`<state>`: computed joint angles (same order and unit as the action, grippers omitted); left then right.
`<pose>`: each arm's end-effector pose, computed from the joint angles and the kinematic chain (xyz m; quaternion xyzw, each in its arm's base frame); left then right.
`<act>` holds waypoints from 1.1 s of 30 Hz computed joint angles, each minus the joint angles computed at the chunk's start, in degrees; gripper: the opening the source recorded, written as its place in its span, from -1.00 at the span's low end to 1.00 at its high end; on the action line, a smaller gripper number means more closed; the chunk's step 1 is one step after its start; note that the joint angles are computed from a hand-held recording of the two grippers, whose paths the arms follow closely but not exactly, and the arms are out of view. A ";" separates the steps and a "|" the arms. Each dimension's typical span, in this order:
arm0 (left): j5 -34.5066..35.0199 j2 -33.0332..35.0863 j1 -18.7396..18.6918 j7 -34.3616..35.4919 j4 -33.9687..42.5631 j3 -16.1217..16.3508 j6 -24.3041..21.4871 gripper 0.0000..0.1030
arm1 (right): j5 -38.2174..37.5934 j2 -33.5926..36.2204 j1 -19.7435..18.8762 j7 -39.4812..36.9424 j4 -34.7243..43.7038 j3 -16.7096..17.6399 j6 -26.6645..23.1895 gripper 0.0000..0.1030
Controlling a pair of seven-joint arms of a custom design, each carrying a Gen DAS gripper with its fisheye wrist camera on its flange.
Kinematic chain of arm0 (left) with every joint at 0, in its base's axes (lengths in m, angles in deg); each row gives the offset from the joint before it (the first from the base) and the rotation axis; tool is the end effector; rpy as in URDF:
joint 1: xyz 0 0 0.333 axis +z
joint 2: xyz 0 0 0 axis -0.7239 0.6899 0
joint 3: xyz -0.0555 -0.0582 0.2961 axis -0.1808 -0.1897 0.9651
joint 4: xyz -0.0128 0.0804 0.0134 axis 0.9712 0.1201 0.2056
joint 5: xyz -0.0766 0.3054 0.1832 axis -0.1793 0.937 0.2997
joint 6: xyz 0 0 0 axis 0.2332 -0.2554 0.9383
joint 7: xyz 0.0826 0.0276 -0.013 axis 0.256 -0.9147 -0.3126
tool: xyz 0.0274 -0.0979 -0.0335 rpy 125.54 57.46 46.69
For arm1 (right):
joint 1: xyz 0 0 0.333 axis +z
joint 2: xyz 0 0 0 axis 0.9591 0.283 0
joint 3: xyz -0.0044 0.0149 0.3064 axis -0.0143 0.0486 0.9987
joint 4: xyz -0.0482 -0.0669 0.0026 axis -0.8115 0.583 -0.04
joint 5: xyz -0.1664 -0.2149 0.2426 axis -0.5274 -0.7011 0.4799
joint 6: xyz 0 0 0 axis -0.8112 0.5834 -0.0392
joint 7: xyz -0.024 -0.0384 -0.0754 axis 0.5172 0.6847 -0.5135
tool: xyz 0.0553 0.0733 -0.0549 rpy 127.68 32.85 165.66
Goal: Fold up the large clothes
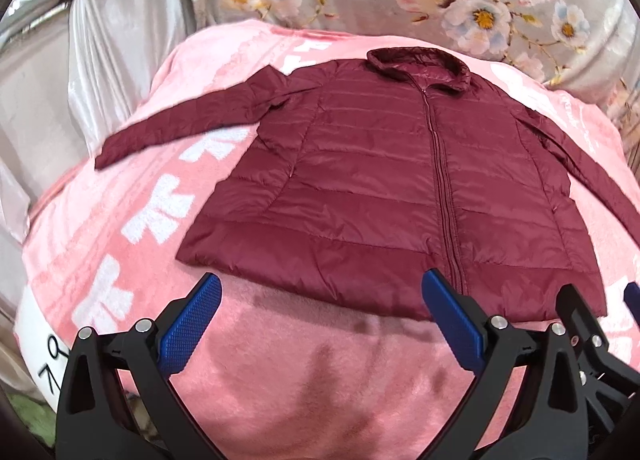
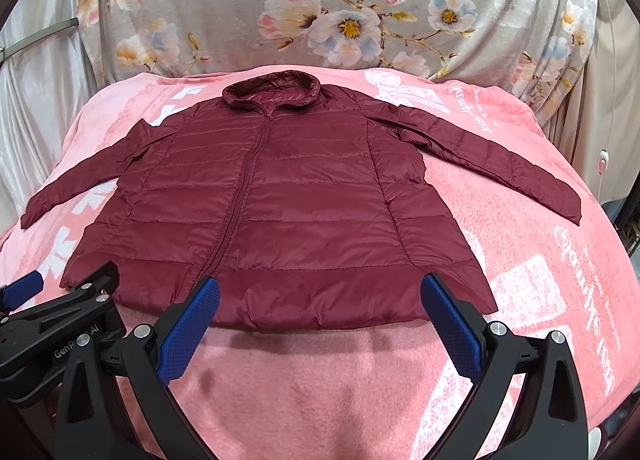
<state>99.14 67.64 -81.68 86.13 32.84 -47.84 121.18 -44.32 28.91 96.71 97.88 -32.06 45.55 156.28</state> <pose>0.6650 -0.4139 0.4119 -0.7216 0.6014 -0.2024 0.2768 0.6427 0.2346 0.4177 -0.6116 0.6861 -0.2939 0.2622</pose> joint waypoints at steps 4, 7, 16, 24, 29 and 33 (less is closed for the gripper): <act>-1.79 1.96 0.55 3.63 3.92 -0.89 -2.00 0.90 | 0.10 -0.01 -0.04 0.18 -0.08 -0.09 0.06 0.90; -0.69 2.39 -0.34 4.05 4.65 0.28 -2.36 0.90 | 0.13 -0.01 -0.06 0.22 -0.16 -0.11 0.17 0.90; -2.99 2.97 0.51 5.50 5.05 -0.15 -1.23 0.90 | -0.11 0.17 0.04 0.47 -0.02 -0.28 -0.01 0.90; 1.42 1.24 -0.51 1.44 1.42 1.31 1.71 0.90 | -0.12 0.31 0.12 0.48 0.00 -0.28 -0.01 0.90; -0.78 3.22 0.36 4.54 5.28 0.15 -0.54 0.90 | -0.10 0.41 0.16 0.68 0.04 -0.32 0.13 0.90; -0.25 2.52 0.04 3.75 3.89 0.77 0.53 0.90 | 0.09 0.40 0.07 0.46 0.07 -0.24 0.14 0.90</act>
